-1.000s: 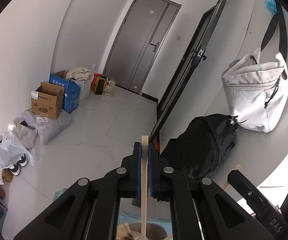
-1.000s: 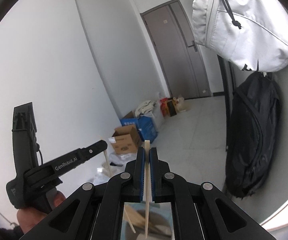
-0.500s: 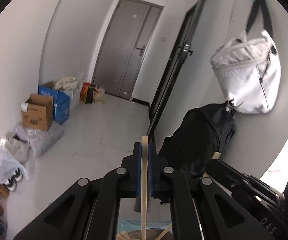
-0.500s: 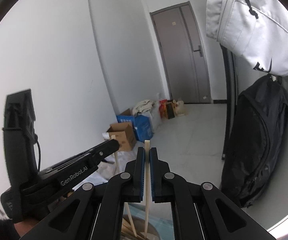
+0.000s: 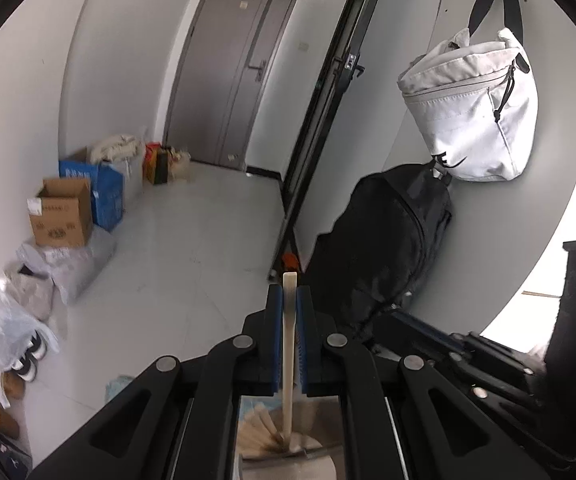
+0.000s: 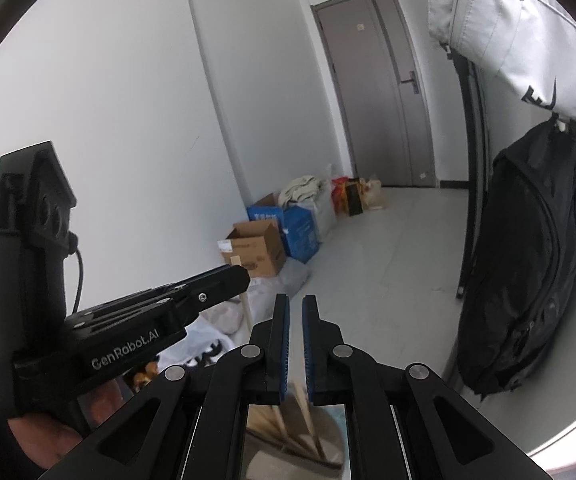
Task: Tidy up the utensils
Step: 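Open both grippers to drop the chopsticks into the holder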
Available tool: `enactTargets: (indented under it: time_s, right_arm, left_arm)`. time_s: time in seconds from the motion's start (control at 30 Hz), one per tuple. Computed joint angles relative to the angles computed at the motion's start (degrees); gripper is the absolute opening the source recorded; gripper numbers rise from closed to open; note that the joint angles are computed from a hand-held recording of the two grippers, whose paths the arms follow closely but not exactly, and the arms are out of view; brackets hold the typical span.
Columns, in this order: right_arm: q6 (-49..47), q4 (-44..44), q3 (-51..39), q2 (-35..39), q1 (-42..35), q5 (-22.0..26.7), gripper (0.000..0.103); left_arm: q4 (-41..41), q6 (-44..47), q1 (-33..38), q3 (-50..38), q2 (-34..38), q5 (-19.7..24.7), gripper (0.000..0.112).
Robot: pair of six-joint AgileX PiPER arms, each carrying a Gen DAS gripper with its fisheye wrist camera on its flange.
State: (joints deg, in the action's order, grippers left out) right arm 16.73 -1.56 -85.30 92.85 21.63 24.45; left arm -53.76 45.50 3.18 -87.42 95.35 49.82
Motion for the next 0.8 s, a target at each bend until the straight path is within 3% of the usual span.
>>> enactTargets:
  time_s: [0.2,0.27,0.33,0.47,0.73,0.8]
  right_arm:
    - [6.51,-2.15,5.55,-4.82,0.58,-0.95,0.007]
    - [9.93,-3.16,8.4,-6.83,0.98,-1.13,0.007]
    - [15.02,-7.0,10.87,-8.52,2.2,-0.76,0.007]
    - [23.19,-11.3,15.84,-12.31,3.99,-0.66,0.009]
    - [41.15,-27.99,19.28,-18.56,11.66,3.82,0.029]
    - [44.78,-32.04,19.42,-19.38,13.98,5.56,0.031]
  left_arm:
    - [4.2,-6.73,2.59,-5.45,1.89,11.01,0.006]
    - [4.46,-6.79,3.49,-5.01,1.15,12.7,0.02]
    - [5.8,-7.72,3.87,-3.05,-0.96,11.45,0.026]
    - [6.17,-8.38,5.43,0.68,-5.61,11.01,0.05]
    - [9.41,-9.2,5.78,5.0,-12.59,9.35,0.055]
    - [10.88,-10.07,5.91,5.11,-13.34,9.35,0.055]
